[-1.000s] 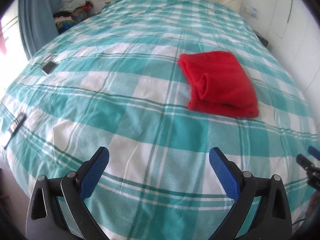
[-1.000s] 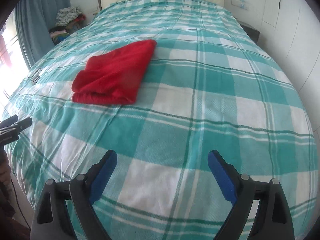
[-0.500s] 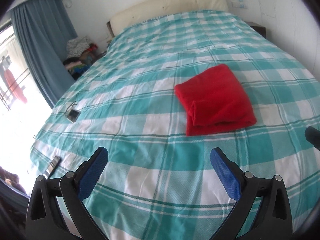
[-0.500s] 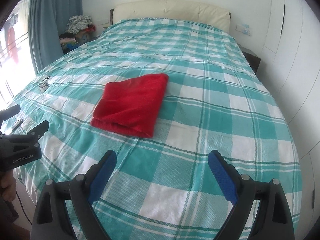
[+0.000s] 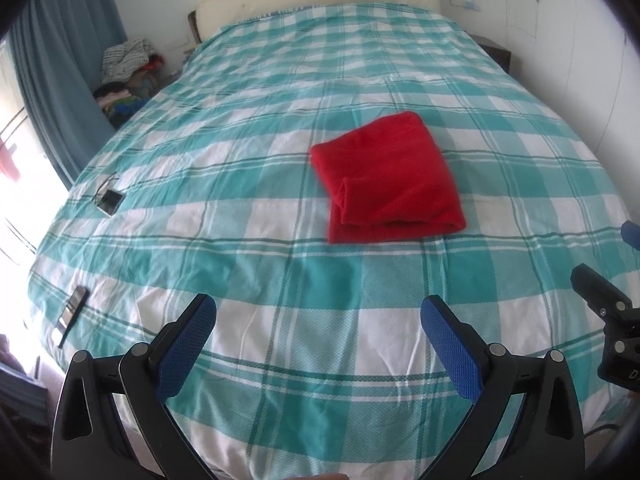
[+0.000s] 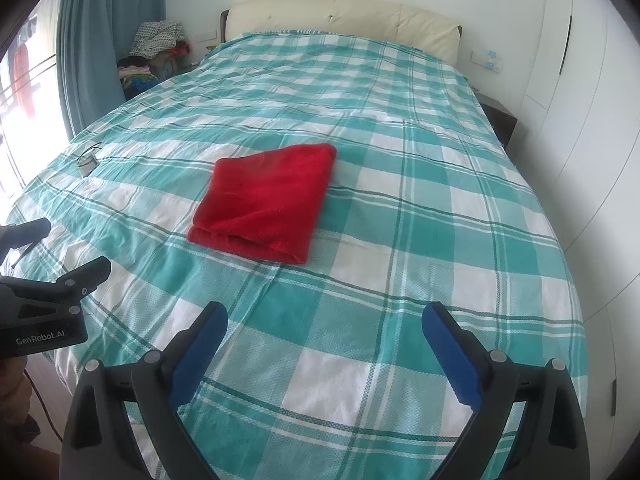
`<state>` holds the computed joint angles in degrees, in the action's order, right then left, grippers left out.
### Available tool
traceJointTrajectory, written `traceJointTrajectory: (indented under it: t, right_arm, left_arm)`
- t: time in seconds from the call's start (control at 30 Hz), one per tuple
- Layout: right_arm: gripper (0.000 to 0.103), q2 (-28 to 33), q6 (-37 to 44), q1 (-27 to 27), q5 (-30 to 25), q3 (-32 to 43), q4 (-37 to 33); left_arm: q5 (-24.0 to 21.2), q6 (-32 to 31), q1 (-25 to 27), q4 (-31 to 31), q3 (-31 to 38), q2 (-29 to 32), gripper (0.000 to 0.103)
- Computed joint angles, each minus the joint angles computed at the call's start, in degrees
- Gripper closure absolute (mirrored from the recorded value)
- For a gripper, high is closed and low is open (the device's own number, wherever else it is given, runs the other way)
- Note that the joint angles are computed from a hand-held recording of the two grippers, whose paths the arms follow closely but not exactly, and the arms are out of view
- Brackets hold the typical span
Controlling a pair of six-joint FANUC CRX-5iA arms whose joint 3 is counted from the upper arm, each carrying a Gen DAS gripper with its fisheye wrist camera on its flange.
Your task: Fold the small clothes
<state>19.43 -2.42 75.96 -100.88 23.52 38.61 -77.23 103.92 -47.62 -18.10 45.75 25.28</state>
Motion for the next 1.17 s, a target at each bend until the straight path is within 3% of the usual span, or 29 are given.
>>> traceJointTrajectory:
  t: [0.9,1.17]
  right_arm:
    - [0.006,2.78,3.30,0.17,-0.26,4.68,-1.57]
    - [0.006,2.60,3.02,0.15,-0.04,4.16,-1.45]
  left_arm:
    - [1.79,2.00,0.92,1.49,-3.26,-2.90,0.001]
    - [2.20,3.82,0.35,-0.89,-4.06,-3.47,0.001]
